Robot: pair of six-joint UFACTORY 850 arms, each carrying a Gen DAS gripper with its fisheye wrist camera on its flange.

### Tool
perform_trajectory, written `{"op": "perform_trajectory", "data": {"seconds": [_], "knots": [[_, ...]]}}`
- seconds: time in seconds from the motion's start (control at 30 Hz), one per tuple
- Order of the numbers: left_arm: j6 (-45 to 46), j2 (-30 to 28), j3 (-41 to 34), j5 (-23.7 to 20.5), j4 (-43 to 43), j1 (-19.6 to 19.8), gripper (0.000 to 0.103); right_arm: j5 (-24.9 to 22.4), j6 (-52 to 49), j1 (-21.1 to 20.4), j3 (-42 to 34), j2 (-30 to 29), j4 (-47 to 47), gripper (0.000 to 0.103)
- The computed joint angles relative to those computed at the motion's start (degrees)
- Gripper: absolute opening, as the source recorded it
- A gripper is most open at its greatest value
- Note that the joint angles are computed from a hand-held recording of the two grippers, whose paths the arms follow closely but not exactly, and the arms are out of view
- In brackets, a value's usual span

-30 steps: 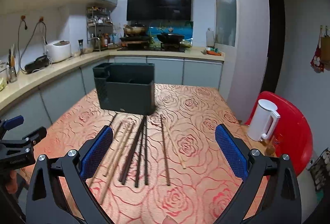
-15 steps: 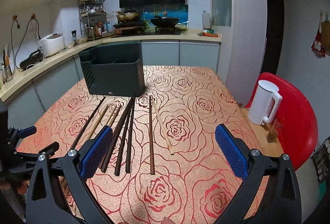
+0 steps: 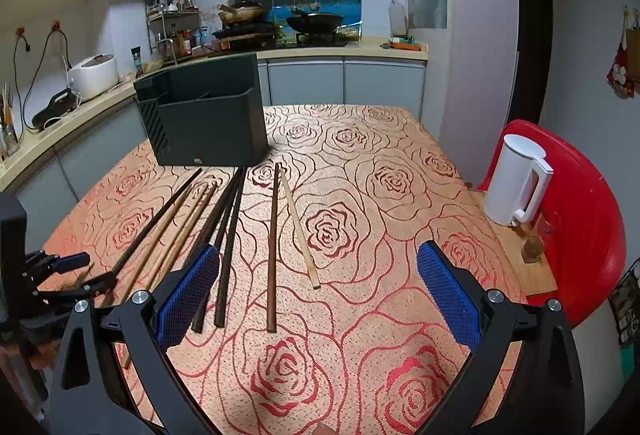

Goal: Organize utensils
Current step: 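Lower the left tool and grasp a dark brown chopstick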

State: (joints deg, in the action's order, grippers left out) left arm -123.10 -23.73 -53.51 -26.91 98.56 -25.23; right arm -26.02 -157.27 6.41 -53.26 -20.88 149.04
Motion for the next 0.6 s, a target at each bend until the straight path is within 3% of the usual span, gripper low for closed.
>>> {"op": "perform_trajectory", "data": {"seconds": [0.17,0.43,0.6], "knots": [[-2.69,0.44,0.82,0.42,1.46,0.7,0.047,1.07,2.61,-0.96,-1.31,-1.32,-4.65,0.086],[-11.95,1.05,1.84,3.56,10.83,1.7,0.027,4.29,14.5,-2.28,-5.49,-6.33,-19.46,0.057],[-11.77,1.25,2.1,3.32,10.2,1.87,0.01,6.67,11.52,-0.68,-6.49,-8.1,-19.46,0.046]]}}
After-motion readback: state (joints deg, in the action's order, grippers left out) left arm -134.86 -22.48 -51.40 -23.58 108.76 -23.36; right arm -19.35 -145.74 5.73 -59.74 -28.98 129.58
